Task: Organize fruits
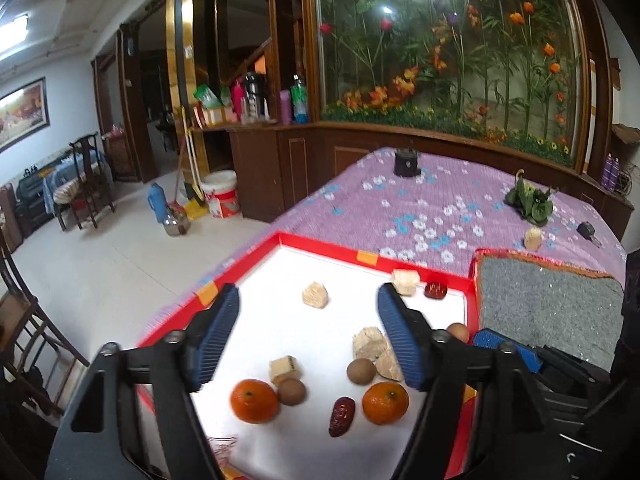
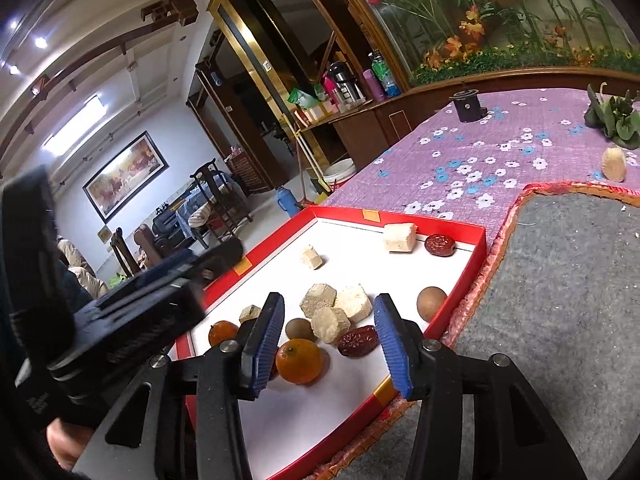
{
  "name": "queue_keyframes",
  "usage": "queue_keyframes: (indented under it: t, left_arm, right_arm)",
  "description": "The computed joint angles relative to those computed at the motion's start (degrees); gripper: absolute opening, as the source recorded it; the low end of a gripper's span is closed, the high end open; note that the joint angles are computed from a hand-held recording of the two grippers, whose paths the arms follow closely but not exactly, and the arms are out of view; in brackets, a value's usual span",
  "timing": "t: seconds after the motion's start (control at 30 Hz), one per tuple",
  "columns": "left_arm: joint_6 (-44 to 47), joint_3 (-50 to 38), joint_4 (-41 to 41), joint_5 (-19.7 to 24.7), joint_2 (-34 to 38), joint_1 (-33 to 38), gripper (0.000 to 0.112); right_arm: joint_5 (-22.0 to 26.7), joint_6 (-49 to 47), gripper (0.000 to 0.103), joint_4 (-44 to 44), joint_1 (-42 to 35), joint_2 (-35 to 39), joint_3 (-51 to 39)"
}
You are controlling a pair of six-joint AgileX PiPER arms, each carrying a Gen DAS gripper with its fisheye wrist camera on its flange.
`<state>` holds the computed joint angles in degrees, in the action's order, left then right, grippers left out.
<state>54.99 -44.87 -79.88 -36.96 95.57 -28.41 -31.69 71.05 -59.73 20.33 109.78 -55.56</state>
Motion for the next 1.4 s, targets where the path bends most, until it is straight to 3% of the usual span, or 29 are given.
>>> queue_keyframes:
  t: [0.4, 0.5, 0.67, 0.87, 1.13, 1.4]
  left_arm:
    - [6.0, 1.1, -6.3, -9.7, -4.4, -5.6, 0.088]
    - [7.2, 1.2, -6.9, -10.0, -5.4, -6.3, 0.088]
    - [8.9, 1.9, -8.0, -8.0, -8.0, -6.9, 0.088]
    - [12.1, 2.4, -10.6, -4.9, -10.1, -6.9, 0.088]
    - [13.6, 3.3, -13.2, -2.8, -12.2, -6.5, 0.088]
    - [14.6, 4.5, -15.3, -7.2, -13.2, -8.2, 0.088]
  right_arm:
    - [-0.9, -4.6, 0.056, 4.7, -0.6, -10.2, 6.6]
    - [0.6, -8.5, 0.058, 8.9, -0.1, -14.1, 8.8]
    - [7.4, -15.4, 0.068, 16.7, 2.1, -20.2, 10.7]
    - [12.5, -16.9, 0.070, 18.1, 3.7, -22.9, 10.7]
    - [12.7, -17.7, 0.073, 18.2, 4.7, -23.6, 11.7]
    - [12.7, -19.5, 0.073, 19.1, 5.6, -23.0, 11.8]
